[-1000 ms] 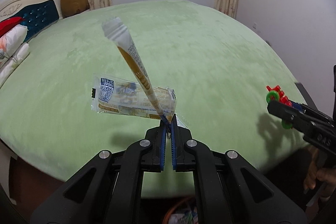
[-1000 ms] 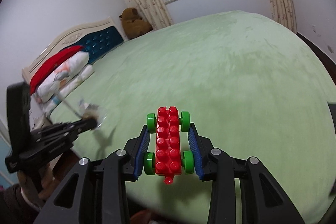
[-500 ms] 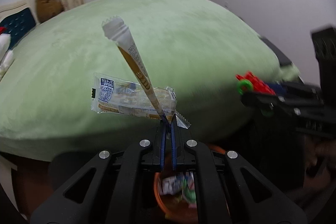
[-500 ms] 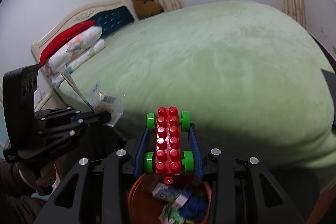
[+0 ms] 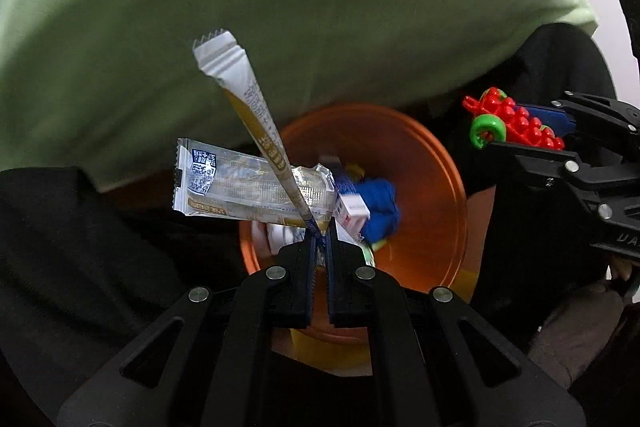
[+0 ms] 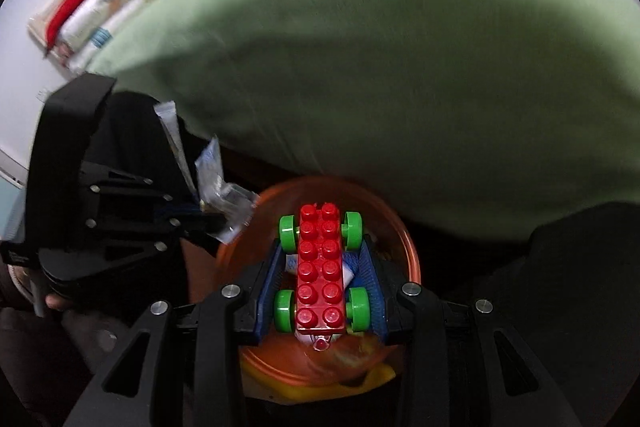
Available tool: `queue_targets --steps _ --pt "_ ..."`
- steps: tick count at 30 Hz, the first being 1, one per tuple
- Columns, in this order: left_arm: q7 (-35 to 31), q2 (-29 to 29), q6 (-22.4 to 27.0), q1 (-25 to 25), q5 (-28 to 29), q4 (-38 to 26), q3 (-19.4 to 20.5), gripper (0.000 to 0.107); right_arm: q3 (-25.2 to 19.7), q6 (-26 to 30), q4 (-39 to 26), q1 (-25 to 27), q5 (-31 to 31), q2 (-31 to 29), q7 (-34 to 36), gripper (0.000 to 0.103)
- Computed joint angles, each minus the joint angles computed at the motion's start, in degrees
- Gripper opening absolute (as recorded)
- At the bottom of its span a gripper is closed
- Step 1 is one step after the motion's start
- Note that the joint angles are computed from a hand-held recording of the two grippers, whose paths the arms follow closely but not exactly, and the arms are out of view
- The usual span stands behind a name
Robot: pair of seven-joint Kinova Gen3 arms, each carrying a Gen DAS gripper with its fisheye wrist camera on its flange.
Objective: Collect trash
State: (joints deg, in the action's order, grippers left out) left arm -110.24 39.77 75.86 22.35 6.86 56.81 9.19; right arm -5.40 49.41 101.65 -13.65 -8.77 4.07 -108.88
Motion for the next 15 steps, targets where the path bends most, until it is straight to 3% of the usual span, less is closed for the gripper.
queue_targets --steps 5,7,8,9,15 --pt "1.03 3.37 4.17 1.11 -1.15 -4.55 -0.73 0.004 0.27 2.63 -1.64 1.02 -2.35 3.57 2.36 0.040" --pt "2.27 4.61 5.43 1.67 -2.34 -6.80 -0.67 0.023 0.32 2.74 -1.82 0.92 -1.80 4.24 2.38 0.065" --pt "2.64 4.39 5.01 2.36 -2.43 -6.41 -1.51 0.051 0.34 2.77 -1.94 0.58 -1.02 4.38 1.82 0.066" --pt "3.20 3.58 3.65 3.09 -3.06 -5.30 -2.30 0.067 0.27 2.78 -2.04 0.60 -1.17 4.43 1.92 0.066" --pt "2.83 0.66 -1.26 2.72 -4.16 -1.08 -1.65 0.068 0.66 1.88 -1.51 1.22 -1.28 2.84 1.75 0.066"
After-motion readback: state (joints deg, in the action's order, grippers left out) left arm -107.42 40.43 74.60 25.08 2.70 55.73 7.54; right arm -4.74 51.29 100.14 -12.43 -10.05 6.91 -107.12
